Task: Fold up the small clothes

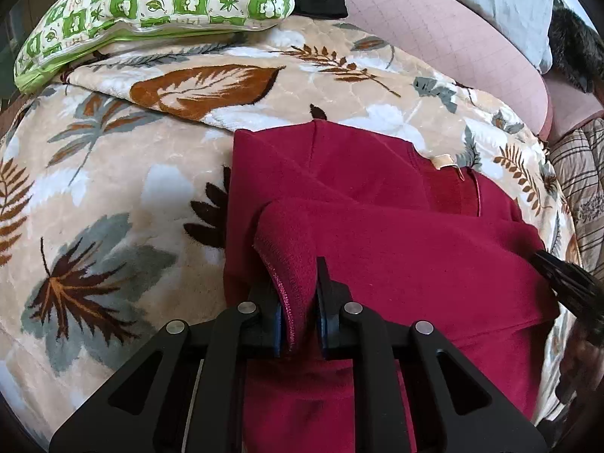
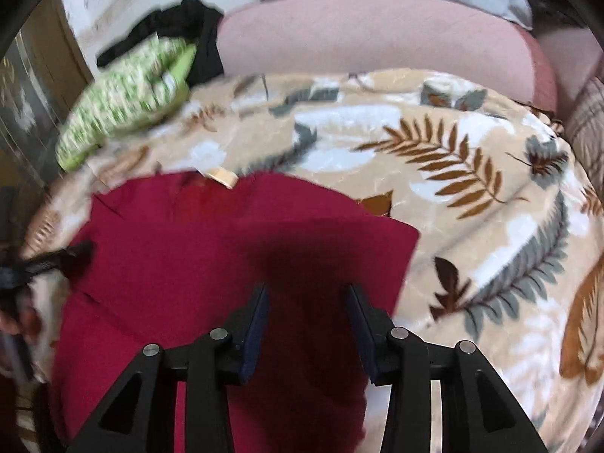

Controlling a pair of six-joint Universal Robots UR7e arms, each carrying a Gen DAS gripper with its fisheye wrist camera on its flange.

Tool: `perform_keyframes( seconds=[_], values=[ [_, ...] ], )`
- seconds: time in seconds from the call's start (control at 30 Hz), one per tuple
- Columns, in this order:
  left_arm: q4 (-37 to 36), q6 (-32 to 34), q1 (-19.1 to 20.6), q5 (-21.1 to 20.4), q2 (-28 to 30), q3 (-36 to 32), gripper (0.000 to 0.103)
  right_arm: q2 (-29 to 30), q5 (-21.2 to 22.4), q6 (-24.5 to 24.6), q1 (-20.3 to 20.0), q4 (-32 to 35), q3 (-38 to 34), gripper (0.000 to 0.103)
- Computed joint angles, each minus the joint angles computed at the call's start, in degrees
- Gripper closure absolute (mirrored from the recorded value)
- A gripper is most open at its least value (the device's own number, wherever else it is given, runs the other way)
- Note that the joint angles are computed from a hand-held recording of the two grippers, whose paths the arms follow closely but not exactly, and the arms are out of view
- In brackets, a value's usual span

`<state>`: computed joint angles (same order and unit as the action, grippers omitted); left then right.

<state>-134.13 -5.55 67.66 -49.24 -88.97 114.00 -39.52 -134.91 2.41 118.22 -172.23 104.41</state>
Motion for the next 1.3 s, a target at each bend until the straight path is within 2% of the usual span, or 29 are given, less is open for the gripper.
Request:
perform_keyframes(
  seconds=[0.03, 0.07, 0.13, 0.27, 0.57, 0.7, 0.77, 0.9, 1.03, 1.13, 1.2, 1.3],
  values=[
    [-0.4, 0.1, 0.0, 0.4, 0.2, 0.2, 0.091, 0.7, -1.1, -0.1, -0.4, 0.1, -0.6, 0.076],
    [-1.1, 0.3, -0.2, 0.9, 0.3, 0.4, 0.090, 1.3, -1.2, -1.0, -1.0, -2.0, -0.8, 0.079],
    [-1.7, 0.6, -0.5, 1.9, 0.7, 0.7, 0.090, 2.3, -3.5, -2.0, -1.4, -4.5, -1.6, 0.079],
    [-2.4, 1.5, -0.8, 2.8, 0.7, 1.1, 0.090, 0.4, -1.4, 1.8, -1.5, -2.1, -1.3, 0.078],
    [-3.0, 1.8, -0.7, 3.2, 0.7, 1.3, 0.087, -3.0, -1.0, 1.7, 3.5, -3.2, 5.8, 0.076],
    [-3.0, 1.9, -0.9, 3.9, 0.7, 1.5, 0.086, -2.1, -2.6, 1.6, 2.7, -3.0, 7.2, 0.075],
    [-2.9, 1.7, -1.0, 4.1, 0.7, 1.6, 0.085, -1.5, -3.0, 0.4, 2.2, -5.6, 7.9, 0.074],
    [-1.7, 0.7, -1.3, 4.1, 0.4, 1.5, 0.083, -2.8, -2.2, 3.1, 2.3, -2.8, 7.8, 0.074],
    [0.6, -1.0, -1.1, 1.6, -1.0, 0.9, 0.073, -4.2, -1.1, 4.8, 2.9, -2.7, 8.1, 0.071],
    [0.7, -1.8, -1.2, 0.8, -1.9, 1.0, 0.065, -4.7, -1.4, 5.6, 2.7, -6.0, 8.5, 0.056],
    [0.6, -2.0, -1.1, 0.8, -2.2, 1.0, 0.057, -4.9, -2.2, 7.5, 2.3, -6.1, 7.9, 0.055],
    [0.8, -2.5, -0.7, 0.9, -1.8, 0.8, 0.056, -4.8, -1.3, 9.8, 0.7, -4.1, 6.2, 0.055]
  ],
)
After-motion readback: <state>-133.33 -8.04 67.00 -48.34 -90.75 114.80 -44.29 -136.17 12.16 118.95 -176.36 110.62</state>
